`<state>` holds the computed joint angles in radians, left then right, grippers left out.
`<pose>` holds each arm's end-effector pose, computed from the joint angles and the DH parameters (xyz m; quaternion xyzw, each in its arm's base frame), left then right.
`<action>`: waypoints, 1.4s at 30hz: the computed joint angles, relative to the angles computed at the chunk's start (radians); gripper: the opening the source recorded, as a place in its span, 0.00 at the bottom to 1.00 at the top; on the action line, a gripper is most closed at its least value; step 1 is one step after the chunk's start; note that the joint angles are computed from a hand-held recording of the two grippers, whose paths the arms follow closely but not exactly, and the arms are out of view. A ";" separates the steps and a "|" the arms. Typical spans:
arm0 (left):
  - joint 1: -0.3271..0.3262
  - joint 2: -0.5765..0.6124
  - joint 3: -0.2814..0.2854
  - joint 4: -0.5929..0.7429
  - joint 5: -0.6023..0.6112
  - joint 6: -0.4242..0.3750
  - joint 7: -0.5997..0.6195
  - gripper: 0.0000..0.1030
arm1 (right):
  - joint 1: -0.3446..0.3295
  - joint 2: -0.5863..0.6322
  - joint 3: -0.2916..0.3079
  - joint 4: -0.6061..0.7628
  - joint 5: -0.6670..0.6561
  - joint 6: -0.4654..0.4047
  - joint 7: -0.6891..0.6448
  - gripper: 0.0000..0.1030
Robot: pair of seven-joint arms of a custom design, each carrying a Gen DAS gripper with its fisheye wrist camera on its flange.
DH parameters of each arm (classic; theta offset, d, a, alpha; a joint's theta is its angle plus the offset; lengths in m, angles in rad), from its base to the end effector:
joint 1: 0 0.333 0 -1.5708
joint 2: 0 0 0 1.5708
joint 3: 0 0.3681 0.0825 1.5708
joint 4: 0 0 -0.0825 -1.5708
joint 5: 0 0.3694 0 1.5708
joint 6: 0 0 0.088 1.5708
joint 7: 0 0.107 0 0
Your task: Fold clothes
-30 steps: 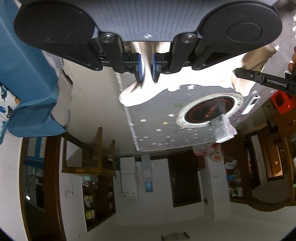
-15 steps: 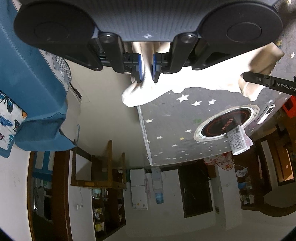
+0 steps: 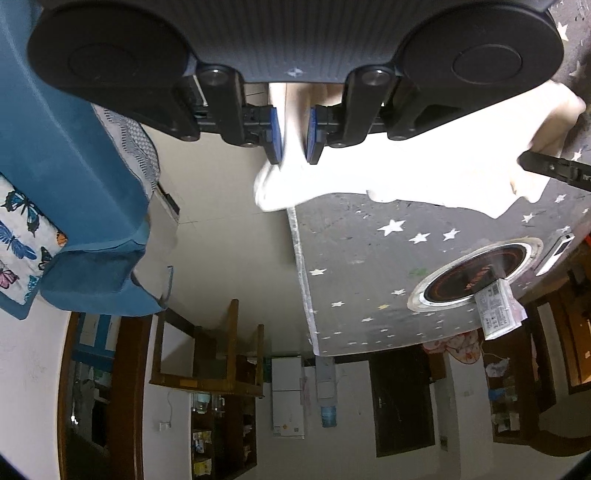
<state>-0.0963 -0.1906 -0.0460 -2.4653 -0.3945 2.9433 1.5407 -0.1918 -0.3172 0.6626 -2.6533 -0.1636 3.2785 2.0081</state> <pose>0.4770 -0.0441 0.5008 -0.7426 0.5792 -0.3081 0.1346 0.3727 0.2301 0.4857 -0.7194 0.5463 -0.2443 0.3526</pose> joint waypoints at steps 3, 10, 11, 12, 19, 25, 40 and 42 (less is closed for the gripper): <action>0.038 -0.003 -0.024 -0.001 0.070 0.006 -0.058 0.32 | 0.006 -0.006 -0.003 0.005 -0.002 0.011 -0.009 0.14; 0.065 0.006 -0.051 0.011 0.183 0.023 -0.139 0.39 | 0.141 0.077 -0.077 0.051 0.017 0.021 -0.068 0.18; 0.069 0.009 -0.057 0.014 0.204 0.024 -0.151 0.40 | 0.143 0.094 -0.070 0.060 0.022 0.020 -0.074 0.18; 0.072 0.013 -0.061 0.018 0.222 0.024 -0.163 0.41 | 0.143 0.110 -0.062 0.069 0.027 0.019 -0.079 0.18; 0.085 0.046 -0.075 0.045 0.314 0.019 -0.220 0.45 | -0.046 0.170 0.144 0.111 0.033 0.006 -0.077 0.22; 0.093 0.072 -0.079 0.060 0.375 0.015 -0.262 0.48 | -0.158 0.179 0.250 0.119 0.006 0.007 -0.047 0.32; 0.096 0.047 -0.089 0.042 0.465 0.018 -0.322 0.54 | 0.120 0.138 0.015 0.077 0.004 0.001 -0.075 0.55; 0.090 0.035 -0.086 0.030 0.457 0.020 -0.317 0.55 | 0.074 0.118 0.066 0.068 -0.005 0.000 -0.071 0.57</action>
<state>-0.0064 -0.1553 -0.1315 -2.4350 0.0624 2.9632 1.2240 -0.1173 -0.1988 0.7282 -2.5858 -0.1688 3.2784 1.9373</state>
